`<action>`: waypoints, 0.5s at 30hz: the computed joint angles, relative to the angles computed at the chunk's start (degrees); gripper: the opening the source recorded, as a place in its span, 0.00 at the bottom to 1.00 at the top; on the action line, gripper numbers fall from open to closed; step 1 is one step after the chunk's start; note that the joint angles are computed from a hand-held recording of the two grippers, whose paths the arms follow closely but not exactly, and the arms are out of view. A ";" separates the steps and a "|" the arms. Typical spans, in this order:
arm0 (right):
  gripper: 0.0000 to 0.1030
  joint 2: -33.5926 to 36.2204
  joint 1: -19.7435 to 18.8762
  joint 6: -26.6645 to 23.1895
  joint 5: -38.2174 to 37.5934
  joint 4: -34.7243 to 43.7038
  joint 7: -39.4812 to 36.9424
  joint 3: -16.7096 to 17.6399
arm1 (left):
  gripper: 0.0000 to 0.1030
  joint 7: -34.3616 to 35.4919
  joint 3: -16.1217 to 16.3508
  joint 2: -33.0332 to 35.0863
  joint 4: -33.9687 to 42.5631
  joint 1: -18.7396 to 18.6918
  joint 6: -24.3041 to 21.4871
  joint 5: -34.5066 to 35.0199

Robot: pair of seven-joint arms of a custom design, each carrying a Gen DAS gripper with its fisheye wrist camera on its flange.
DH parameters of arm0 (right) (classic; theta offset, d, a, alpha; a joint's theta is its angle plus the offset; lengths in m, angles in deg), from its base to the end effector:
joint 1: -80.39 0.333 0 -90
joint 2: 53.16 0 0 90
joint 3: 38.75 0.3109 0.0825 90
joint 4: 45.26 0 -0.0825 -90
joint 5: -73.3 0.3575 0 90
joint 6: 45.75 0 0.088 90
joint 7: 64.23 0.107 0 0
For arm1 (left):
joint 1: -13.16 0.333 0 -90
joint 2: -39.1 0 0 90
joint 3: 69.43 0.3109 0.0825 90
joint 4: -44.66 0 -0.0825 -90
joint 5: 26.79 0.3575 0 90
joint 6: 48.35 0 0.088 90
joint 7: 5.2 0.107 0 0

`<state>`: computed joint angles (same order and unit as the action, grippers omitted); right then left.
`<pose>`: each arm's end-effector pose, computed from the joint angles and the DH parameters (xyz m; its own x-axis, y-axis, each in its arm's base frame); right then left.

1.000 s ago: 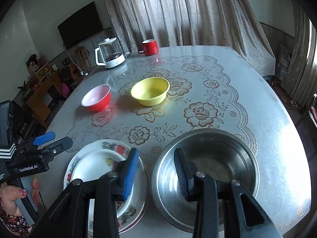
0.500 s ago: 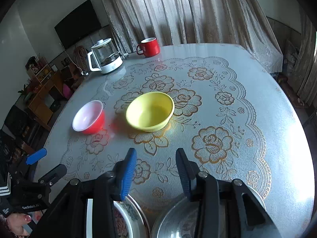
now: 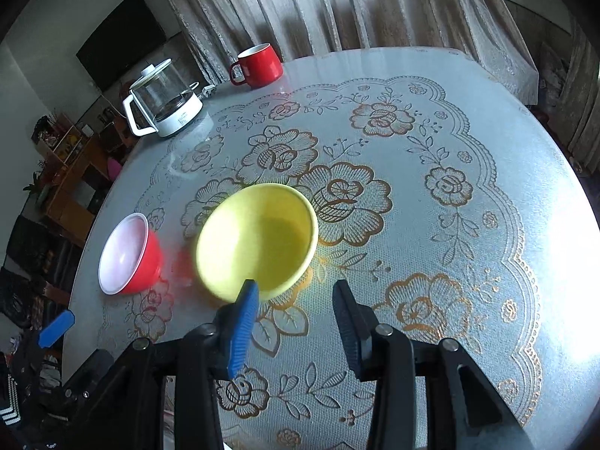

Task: Organize plates and bowls
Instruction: 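Move the right gripper to the yellow bowl and grip its rim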

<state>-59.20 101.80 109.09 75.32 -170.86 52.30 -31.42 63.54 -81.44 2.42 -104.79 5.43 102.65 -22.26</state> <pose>0.4685 0.2578 0.5093 0.0908 -0.9577 -0.2730 -0.8588 0.0635 -0.5083 0.3540 -0.1395 0.5338 -0.0432 -0.9985 0.0331 -0.7803 0.0130 -0.6252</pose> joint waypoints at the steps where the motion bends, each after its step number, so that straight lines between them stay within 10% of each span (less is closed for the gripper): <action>1: 0.40 1.20 -0.10 -0.63 -0.39 1.21 0.23 0.02 | 1.00 -0.39 -0.41 0.62 0.18 0.47 0.41 0.40; 15: 0.40 9.47 -0.39 -3.33 -1.52 8.02 1.49 -0.93 | 0.99 -3.60 -1.84 7.59 3.69 2.46 2.07 4.53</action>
